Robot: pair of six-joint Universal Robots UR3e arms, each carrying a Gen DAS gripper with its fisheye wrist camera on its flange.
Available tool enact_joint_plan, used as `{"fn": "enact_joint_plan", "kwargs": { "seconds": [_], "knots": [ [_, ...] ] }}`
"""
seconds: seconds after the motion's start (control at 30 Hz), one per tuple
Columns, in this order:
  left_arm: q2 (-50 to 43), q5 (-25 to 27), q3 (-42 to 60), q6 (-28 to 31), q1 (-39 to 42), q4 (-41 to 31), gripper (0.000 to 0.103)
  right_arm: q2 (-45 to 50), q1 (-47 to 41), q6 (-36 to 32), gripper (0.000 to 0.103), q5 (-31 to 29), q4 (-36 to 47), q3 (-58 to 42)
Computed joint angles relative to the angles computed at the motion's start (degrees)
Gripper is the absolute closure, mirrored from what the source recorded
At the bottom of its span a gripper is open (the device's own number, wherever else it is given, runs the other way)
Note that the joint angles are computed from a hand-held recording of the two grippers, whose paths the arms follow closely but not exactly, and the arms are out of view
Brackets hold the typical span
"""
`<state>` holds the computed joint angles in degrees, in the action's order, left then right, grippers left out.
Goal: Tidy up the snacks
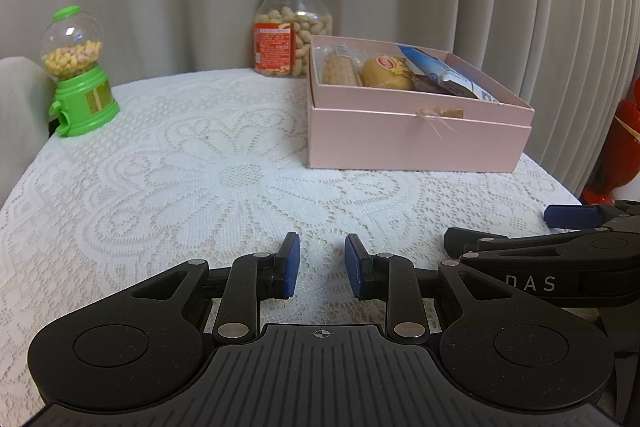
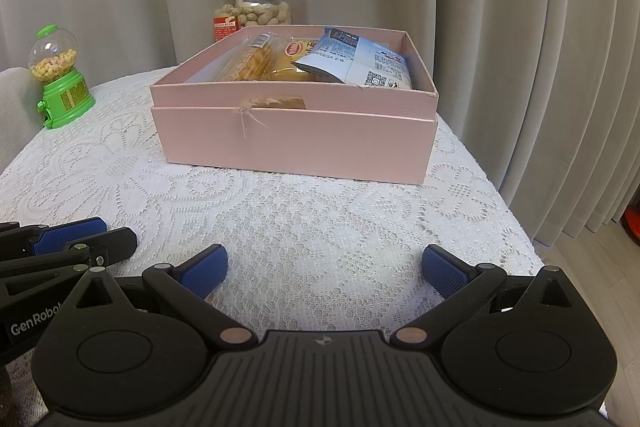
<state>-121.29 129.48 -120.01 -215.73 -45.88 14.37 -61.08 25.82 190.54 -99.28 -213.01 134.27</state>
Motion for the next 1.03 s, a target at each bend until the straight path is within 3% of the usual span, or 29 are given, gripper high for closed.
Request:
{"fn": "enact_joint_plan", "kwargs": {
  "seconds": [1.03],
  "knots": [
    [0.00, -0.61, -0.21, -0.48, 0.25, 0.91, 0.074, 0.04, 0.34, 0.13, 0.000, -0.38, 0.50, -0.44]
  ]
}}
